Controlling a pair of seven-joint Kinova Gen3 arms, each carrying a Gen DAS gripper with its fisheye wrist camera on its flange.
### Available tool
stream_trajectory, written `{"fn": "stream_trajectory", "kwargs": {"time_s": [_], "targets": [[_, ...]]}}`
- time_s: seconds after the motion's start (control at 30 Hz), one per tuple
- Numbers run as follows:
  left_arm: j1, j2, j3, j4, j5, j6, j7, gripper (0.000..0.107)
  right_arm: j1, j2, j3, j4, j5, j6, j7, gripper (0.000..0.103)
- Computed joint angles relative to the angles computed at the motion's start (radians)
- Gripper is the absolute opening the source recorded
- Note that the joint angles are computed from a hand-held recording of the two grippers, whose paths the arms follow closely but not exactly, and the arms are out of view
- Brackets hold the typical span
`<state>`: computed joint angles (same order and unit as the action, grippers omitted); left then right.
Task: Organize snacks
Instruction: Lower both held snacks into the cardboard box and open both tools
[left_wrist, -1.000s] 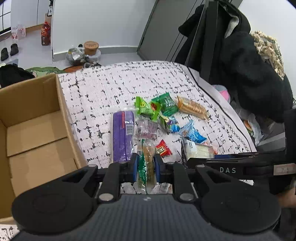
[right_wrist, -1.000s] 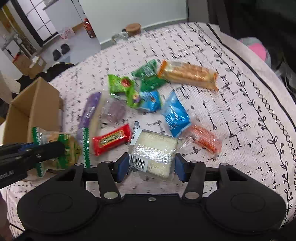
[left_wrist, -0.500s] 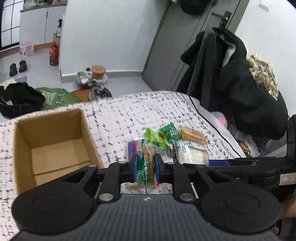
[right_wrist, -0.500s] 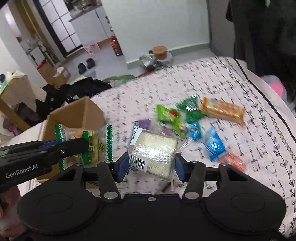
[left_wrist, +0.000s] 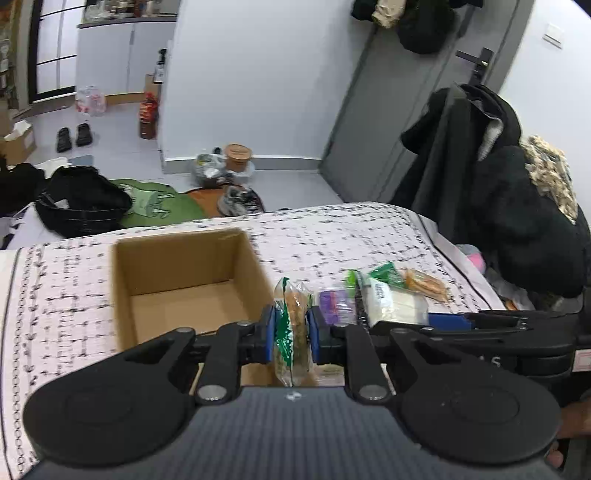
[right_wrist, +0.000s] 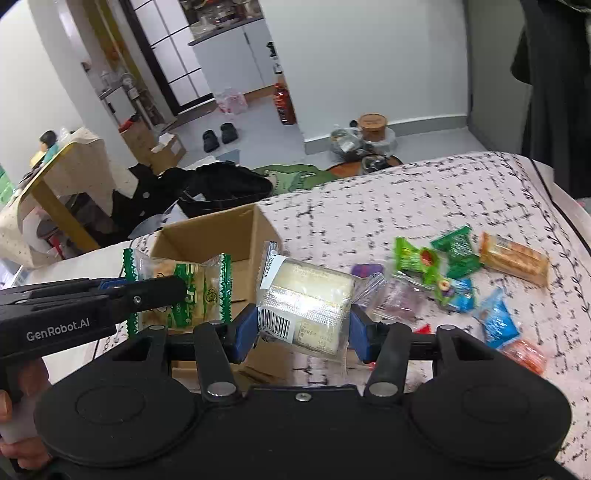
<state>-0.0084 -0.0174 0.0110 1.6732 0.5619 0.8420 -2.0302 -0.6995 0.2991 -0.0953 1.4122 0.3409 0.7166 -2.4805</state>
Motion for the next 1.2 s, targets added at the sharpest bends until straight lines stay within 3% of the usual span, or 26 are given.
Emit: {"fn": "stream_trajectory", "kwargs": {"time_s": [0.4, 0.87, 1.03, 1.2], "targets": [[-0.072, 0.007, -0.049, 0.052, -0.005, -0.004, 0.014, 0.018, -0.033, 0.079, -0.009, -0.092, -0.045, 0.003, 0.077, 0.051], [-0.111, 0.007, -0.050, 0.079, 0.026, -0.001, -0.003, 0.022, -0.050, 0.151, 0.003, -0.181, -0.101, 0.012, 0.161, 0.052], [-0.100, -0.005, -0.047, 0.070, -0.018, -0.012, 0.044, 0.035, -0.063, 0.139, 0.018, -0.163, -0.095, -0.018, 0.162, 0.055], [-0.090, -0.016, -0.045, 0.063, -0.044, 0.000, 0.085, 0.065, -0.061, 0.105, 0.029, -0.130, -0.089, -0.012, 0.128, 0.058]]}}
